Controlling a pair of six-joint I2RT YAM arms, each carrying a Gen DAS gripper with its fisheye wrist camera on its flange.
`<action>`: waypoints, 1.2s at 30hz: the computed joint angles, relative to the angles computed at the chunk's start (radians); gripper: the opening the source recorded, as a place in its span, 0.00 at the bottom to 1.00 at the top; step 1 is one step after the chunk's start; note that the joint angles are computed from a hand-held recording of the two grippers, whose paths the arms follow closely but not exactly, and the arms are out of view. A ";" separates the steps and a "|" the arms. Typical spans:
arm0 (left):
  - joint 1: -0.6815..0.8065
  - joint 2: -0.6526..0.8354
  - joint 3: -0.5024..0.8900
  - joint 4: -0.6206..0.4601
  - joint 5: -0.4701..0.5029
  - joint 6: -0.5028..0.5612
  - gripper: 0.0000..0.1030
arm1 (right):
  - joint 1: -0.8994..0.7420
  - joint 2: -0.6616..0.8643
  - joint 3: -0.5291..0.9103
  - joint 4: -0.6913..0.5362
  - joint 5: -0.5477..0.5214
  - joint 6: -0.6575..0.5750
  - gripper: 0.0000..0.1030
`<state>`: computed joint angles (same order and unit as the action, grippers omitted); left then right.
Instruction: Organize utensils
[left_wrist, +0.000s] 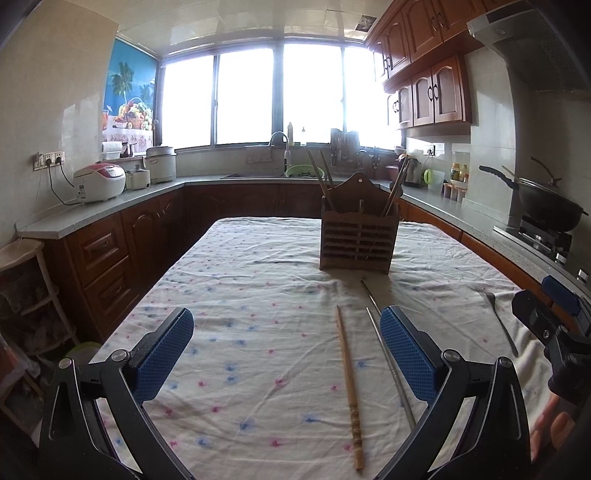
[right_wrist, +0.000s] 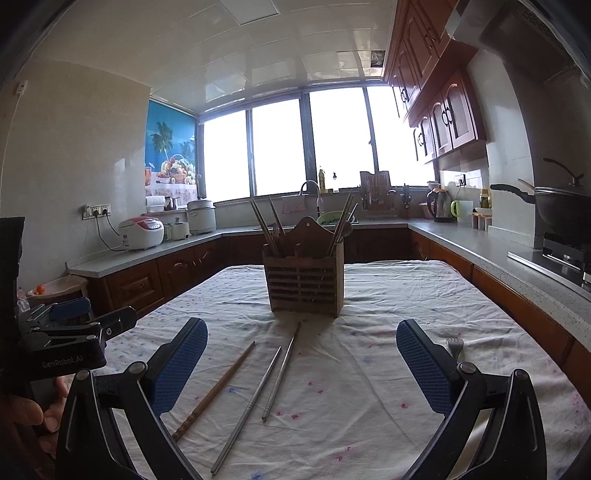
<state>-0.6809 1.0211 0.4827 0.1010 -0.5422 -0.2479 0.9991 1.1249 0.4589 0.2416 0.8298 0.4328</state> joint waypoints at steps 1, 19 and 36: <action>-0.001 0.009 -0.001 -0.001 -0.004 -0.001 1.00 | 0.002 -0.006 -0.011 -0.004 -0.002 0.009 1.00; -0.051 -0.008 -0.028 -0.005 -0.043 -0.010 1.00 | 0.037 -0.009 -0.016 -0.066 0.042 0.100 1.00; -0.070 -0.050 -0.030 -0.021 -0.072 -0.014 1.00 | 0.043 -0.019 -0.025 -0.057 0.045 0.095 1.00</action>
<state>-0.7507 0.9711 0.4524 0.0799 -0.6146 -0.2615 1.0423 1.1063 0.4343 0.1844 0.8747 0.5274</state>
